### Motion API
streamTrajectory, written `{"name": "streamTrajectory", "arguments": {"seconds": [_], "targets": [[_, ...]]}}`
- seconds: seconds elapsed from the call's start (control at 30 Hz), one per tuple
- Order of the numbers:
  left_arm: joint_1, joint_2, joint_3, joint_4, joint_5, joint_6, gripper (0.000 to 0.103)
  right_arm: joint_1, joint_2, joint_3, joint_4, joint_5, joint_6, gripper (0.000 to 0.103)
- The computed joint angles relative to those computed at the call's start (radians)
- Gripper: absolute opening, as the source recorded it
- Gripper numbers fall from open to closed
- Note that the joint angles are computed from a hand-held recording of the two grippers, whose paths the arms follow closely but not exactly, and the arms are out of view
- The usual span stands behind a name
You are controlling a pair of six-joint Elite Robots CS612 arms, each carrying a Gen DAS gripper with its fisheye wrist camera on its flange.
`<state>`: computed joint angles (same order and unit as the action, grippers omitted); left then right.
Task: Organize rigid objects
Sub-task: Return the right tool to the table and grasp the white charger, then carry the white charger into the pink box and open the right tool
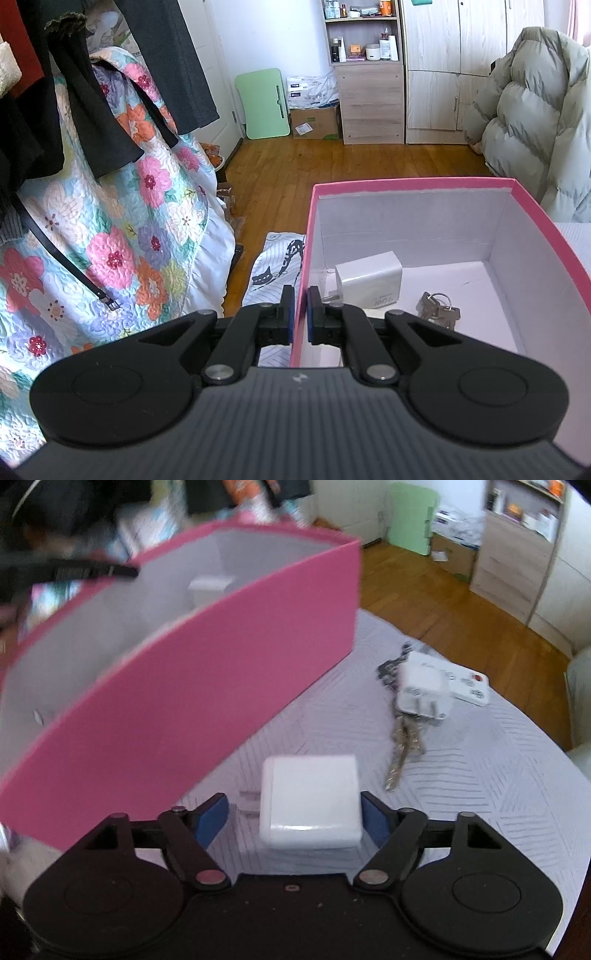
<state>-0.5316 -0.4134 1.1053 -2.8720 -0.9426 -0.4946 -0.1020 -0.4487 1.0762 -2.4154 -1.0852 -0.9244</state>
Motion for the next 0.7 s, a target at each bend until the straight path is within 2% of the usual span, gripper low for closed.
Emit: {"name": "streamTrajectory", "arguments": {"seconds": [0.07, 0.17, 0.4, 0.57, 0.7], "targets": [[0.000, 0.000, 0.001, -0.001, -0.001, -0.001, 0.005, 0.004, 0.001, 0.027, -0.079, -0.012, 0.021, 0.077], [0.000, 0.000, 0.001, 0.000, 0.000, 0.001, 0.005, 0.000, 0.003, 0.048, -0.150, 0.009, 0.080, 0.075], [0.000, 0.000, 0.001, 0.000, 0.001, 0.001, 0.005, -0.009, -0.024, 0.111, -0.249, 0.029, 0.185, 0.075], [0.000, 0.000, 0.000, -0.001, 0.000, 0.001, 0.005, -0.019, -0.076, 0.186, -0.396, 0.064, 0.217, 0.075], [0.000, -0.001, 0.002, -0.001, 0.000, -0.002, 0.005, -0.013, -0.125, 0.233, -0.499, 0.084, 0.178, 0.075]]}}
